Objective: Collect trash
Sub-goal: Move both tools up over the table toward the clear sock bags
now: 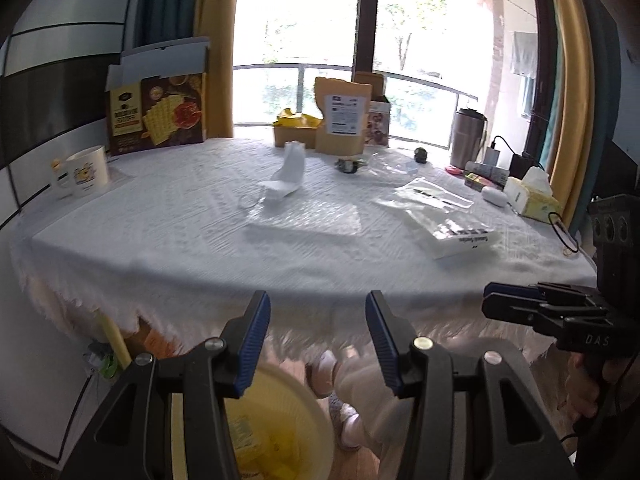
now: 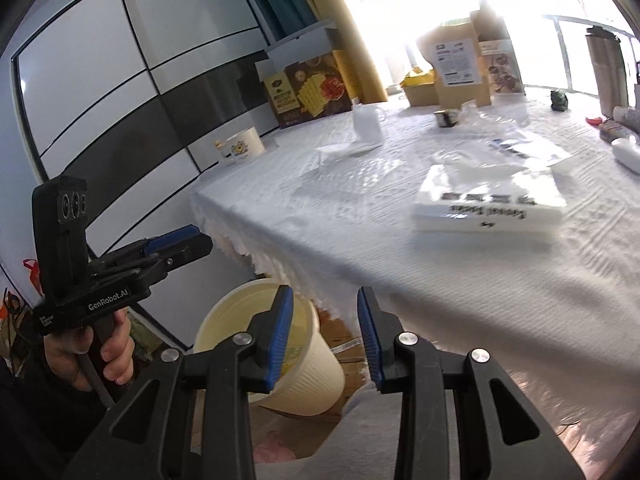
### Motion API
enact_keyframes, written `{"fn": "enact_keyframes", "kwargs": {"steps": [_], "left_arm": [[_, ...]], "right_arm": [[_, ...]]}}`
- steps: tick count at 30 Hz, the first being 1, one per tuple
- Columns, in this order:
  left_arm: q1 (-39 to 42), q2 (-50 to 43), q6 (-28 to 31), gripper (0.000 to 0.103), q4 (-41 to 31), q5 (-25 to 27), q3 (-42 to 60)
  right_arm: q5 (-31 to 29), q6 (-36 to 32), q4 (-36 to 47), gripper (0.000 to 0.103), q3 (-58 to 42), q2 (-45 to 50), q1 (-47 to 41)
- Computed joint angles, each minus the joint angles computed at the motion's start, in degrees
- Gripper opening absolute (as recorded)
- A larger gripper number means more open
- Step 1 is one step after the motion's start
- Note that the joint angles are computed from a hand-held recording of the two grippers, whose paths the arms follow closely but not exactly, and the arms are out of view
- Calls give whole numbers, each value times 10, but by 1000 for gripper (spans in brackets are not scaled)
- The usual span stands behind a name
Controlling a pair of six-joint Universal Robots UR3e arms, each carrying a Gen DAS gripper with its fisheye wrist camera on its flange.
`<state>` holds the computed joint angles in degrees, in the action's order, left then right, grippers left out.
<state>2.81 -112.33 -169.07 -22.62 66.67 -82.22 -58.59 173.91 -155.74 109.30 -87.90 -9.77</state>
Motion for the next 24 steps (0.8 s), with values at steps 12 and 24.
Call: {"fn": "enact_keyframes", "kwargs": {"steps": [12,24], "left_arm": [[-35,-148,0,50,-78,-17,242],[-44,-333,-6,50,-211,-26,564]], "right_arm": [[-16,-14,23,31,-57,16,-68],[-81,3,57,32,-186,98,-105]]}}
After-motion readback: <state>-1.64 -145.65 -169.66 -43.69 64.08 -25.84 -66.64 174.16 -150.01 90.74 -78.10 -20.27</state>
